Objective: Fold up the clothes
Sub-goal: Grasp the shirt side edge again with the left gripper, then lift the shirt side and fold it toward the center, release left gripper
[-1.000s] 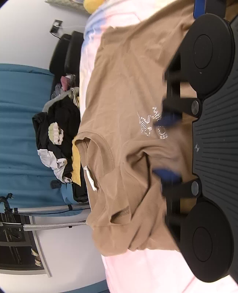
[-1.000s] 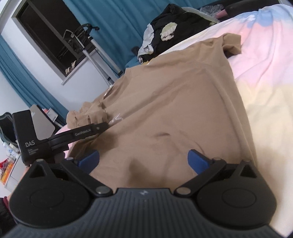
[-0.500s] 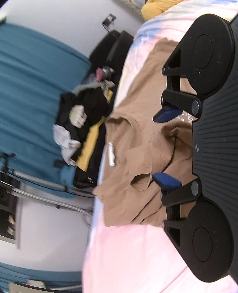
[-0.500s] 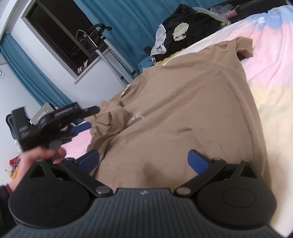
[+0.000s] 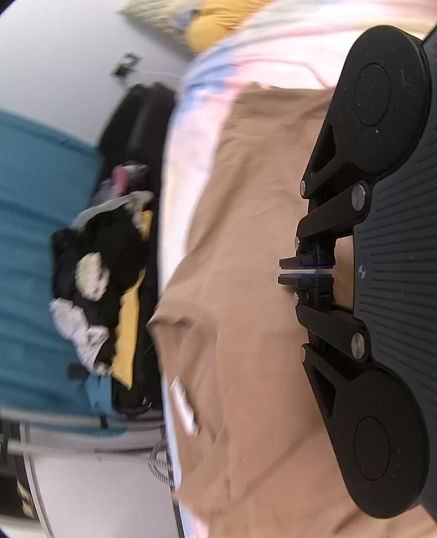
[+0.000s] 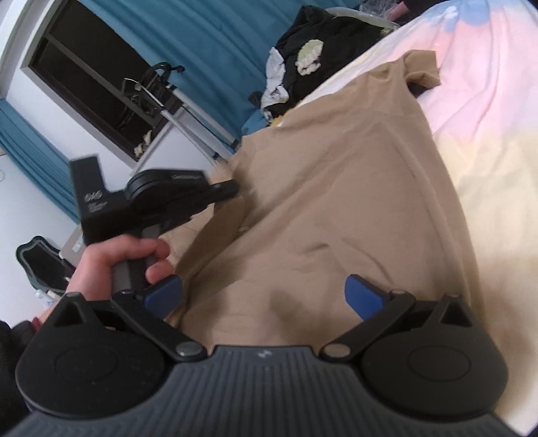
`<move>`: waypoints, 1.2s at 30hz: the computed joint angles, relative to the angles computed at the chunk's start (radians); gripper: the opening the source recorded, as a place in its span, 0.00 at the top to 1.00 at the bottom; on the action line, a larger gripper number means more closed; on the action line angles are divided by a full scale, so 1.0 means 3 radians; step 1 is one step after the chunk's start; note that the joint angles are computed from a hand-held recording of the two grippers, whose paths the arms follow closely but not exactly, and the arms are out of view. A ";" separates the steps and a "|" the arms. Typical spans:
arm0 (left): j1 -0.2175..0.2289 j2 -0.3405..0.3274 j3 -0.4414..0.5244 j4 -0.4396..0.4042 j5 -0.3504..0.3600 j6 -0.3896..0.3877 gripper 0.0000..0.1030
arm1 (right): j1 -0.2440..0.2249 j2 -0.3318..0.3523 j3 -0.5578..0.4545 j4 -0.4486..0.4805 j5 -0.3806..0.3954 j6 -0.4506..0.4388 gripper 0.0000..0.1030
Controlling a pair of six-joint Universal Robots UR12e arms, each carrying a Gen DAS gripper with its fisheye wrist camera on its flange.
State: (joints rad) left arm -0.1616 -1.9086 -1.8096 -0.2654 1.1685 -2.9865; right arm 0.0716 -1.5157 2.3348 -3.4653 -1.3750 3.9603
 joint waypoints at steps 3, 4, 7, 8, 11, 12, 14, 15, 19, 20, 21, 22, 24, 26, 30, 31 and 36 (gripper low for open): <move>-0.0025 -0.0025 0.0004 -0.0022 0.0039 0.0002 0.96 | -0.0005 0.0028 0.0005 0.0013 -0.0015 -0.0034 0.00; -0.0009 0.0002 -0.0015 -0.0045 0.0013 -0.0003 0.94 | -0.0004 0.0037 0.0001 0.0033 -0.0022 -0.0074 0.00; 0.0073 0.0168 -0.0145 -0.0097 -0.0112 0.0041 0.94 | 0.0007 0.0060 -0.0020 0.0062 -0.0046 -0.0194 0.00; 0.0120 0.0256 -0.0215 -0.0099 -0.0175 0.0044 0.91 | 0.0012 0.0068 -0.0028 0.0052 -0.0062 -0.0229 0.00; 0.0297 0.0559 -0.0466 -0.0074 -0.0331 0.0027 0.49 | 0.0036 0.0086 -0.0042 -0.0045 -0.0119 -0.0330 0.00; 0.0363 0.0668 -0.0577 0.0000 -0.0356 0.0022 0.39 | 0.0055 0.0091 -0.0042 -0.0103 -0.0169 -0.0314 0.00; 0.0508 0.0913 -0.0759 -0.0125 -0.0417 0.0112 0.36 | 0.0099 0.0100 -0.0044 -0.0223 -0.0285 -0.0260 0.00; 0.0579 0.1039 -0.0834 -0.0269 -0.0427 0.0165 0.34 | 0.0110 0.0110 -0.0038 -0.0323 -0.0302 -0.0260 0.00; 0.0818 0.1553 -0.1159 -0.0673 -0.0251 0.0373 0.16 | 0.0188 0.0105 -0.0024 -0.0577 -0.0403 -0.0404 0.00; 0.0864 0.1675 -0.1229 -0.0783 -0.0184 0.0473 0.15 | 0.0217 0.0095 -0.0021 -0.0610 -0.0441 -0.0458 0.00; 0.0904 0.1785 -0.1294 -0.0889 -0.0120 0.0555 0.12 | 0.0242 0.0079 -0.0016 -0.0632 -0.0460 -0.0515 0.00; 0.0933 0.1880 -0.1342 -0.1020 -0.0043 0.0620 0.12 | 0.0268 0.0057 -0.0008 -0.0638 -0.0483 -0.0570 0.00; 0.0933 0.2021 -0.1367 -0.1400 0.0225 0.0719 0.12 | 0.0319 0.0000 0.0012 -0.0609 -0.0533 -0.0650 0.00; 0.0909 0.2108 -0.1374 -0.1734 0.0463 0.0784 0.14 | 0.0362 -0.0069 0.0036 -0.0532 -0.0581 -0.0688 0.00; 0.0847 0.2204 -0.1430 -0.2000 0.0754 0.0974 0.16 | 0.0448 -0.0187 0.0075 -0.0363 -0.0774 -0.0766 0.00; 0.0849 0.2220 -0.1437 -0.2072 0.0767 0.0993 0.17 | 0.0465 -0.0208 0.0083 -0.0339 -0.0820 -0.0784 0.00; 0.0764 0.2269 -0.1512 -0.2174 0.0966 0.1069 0.71 | 0.0488 -0.0256 0.0118 -0.0277 -0.0989 -0.0786 0.00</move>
State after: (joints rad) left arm 0.0675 -1.2277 -2.2631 -0.9176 1.4582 -2.6659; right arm 0.2179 -1.5926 2.3701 -3.5485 -1.6716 3.7246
